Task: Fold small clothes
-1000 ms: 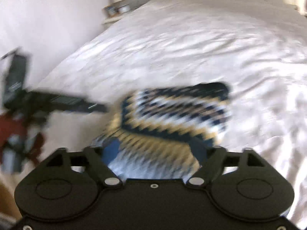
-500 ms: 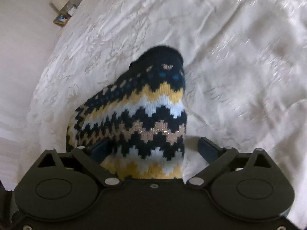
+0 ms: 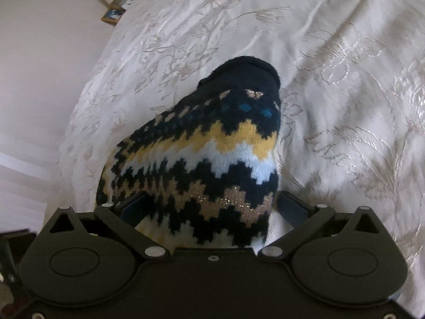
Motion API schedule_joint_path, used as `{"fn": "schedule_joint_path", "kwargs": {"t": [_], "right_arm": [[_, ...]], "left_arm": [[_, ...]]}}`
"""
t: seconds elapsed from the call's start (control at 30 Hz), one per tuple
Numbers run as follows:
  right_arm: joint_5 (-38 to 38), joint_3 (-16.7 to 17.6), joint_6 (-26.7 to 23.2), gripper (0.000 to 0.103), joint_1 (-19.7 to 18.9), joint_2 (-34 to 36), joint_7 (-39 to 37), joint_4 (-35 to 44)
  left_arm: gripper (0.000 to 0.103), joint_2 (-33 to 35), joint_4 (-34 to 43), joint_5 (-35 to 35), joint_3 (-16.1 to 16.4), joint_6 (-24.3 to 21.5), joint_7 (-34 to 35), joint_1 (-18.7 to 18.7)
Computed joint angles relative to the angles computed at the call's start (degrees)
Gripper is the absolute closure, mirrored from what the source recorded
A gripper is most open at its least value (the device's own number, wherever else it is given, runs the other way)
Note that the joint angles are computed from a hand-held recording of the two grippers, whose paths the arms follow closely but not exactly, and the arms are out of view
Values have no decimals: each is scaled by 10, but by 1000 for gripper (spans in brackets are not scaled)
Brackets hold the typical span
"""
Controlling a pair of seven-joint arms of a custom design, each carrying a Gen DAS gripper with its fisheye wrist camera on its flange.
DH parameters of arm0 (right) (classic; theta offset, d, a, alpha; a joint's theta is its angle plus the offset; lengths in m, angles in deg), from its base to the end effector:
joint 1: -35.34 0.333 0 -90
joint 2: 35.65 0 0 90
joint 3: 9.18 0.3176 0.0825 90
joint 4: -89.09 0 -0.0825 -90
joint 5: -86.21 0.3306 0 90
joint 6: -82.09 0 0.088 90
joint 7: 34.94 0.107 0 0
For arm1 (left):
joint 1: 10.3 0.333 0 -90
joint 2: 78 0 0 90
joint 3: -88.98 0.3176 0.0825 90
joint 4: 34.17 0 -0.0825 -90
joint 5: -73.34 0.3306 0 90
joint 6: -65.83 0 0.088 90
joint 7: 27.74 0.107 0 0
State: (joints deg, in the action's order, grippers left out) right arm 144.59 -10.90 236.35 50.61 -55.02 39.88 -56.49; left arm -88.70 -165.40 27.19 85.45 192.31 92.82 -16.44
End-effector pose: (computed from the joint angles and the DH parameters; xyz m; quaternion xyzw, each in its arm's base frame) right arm 0.4022 0.0675 0.4653 -0.5365 0.7538 0.0703 0.3728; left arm 0.4420 -0.1011 0.4747 0.5839 -0.7439 0.2926 0.1420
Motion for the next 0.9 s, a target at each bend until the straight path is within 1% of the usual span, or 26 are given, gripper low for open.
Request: {"fn": "schedule_joint_path", "kwargs": {"t": [0.1,0.13,0.17,0.2,0.23,0.27,0.3,0.33,0.37,0.4,0.53,0.67,0.8,0.9], "right_arm": [[18,-3,0,0,5,0,-9,1],[25,-5,-4,4,6,2,-10,3],[22,-3,-7,18,4,1,-3,4],[16,1,-6,29,1,1,8,5],[19,0,-10,41,2,1,11,7],[19,0,-18,46,0,0,24,9],[5,7,-14,49,-5,-2,44,11],[-14,16,-9,52,-9,-10,63,9],[-40,24,-9,54,-15,-19,89,6],[-70,34,-9,54,-22,-29,123,5],[-127,54,6,56,-24,-83,215,-13],[-201,79,-9,56,-45,-167,321,-42],[-251,82,-47,56,-57,-274,393,-82],[-267,69,-82,56,-53,-345,416,-111]], "left_arm": [[1,22,14,-21,-1,1,15,-2],[1,29,23,-21,-1,-9,18,0],[2,34,31,-18,-3,-17,15,2],[4,37,36,-14,-5,-24,7,5],[9,39,41,-13,-7,-28,1,7],[24,40,45,-18,-6,-37,6,9],[35,40,49,-27,-5,-47,17,11],[39,38,52,-29,-6,-51,22,12],[45,32,52,-29,-7,-53,27,13],[47,28,50,-34,-7,-54,36,13],[47,-3,44,-72,5,-87,66,12],[47,-48,27,-93,15,-126,78,6],[47,-97,-2,-101,22,-146,79,-7],[47,-146,-38,-94,23,-148,64,-19]]}}
